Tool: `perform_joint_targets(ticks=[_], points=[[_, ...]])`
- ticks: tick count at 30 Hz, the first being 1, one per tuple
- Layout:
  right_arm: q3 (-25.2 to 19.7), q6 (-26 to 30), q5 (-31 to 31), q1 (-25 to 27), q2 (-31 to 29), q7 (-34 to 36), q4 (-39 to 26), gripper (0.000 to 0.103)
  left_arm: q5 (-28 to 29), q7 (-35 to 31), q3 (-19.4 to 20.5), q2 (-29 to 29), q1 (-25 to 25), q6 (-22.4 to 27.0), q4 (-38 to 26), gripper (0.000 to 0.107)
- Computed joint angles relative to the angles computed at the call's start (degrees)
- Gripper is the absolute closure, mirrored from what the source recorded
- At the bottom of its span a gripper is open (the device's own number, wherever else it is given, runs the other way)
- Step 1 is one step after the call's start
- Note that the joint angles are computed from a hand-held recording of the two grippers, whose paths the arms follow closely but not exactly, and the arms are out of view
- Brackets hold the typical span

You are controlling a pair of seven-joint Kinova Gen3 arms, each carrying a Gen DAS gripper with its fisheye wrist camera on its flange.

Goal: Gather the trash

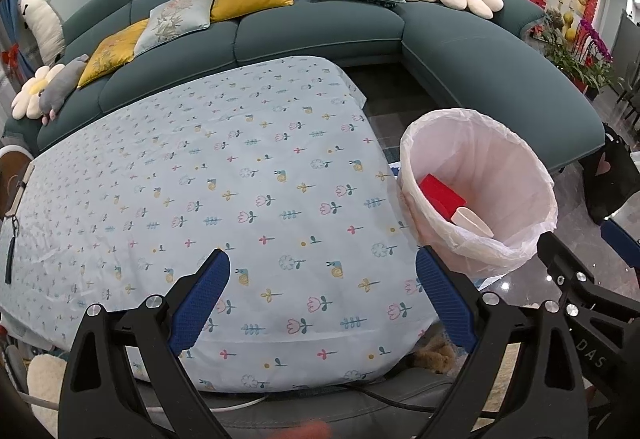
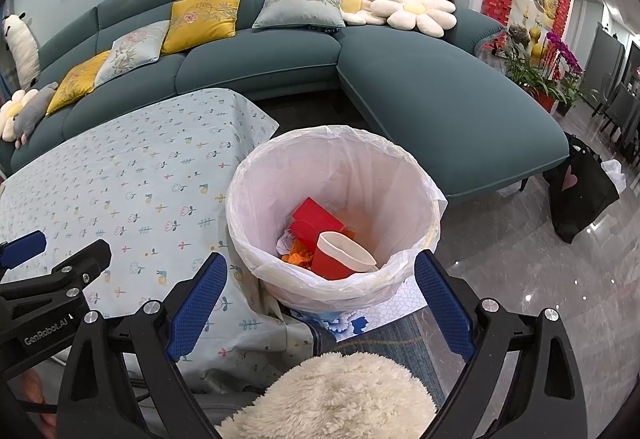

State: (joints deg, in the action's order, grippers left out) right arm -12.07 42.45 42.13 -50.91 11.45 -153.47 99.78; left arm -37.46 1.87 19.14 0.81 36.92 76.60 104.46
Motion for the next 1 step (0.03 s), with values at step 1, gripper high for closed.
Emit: perform_joint_targets(ticks=[1], points=[[0.0,0.0,0.0,0.0,0.0,0.1,0.0,0.012,0.0,-0.2,0.0,0.0,0.0,0.0,-0.1,0.018]])
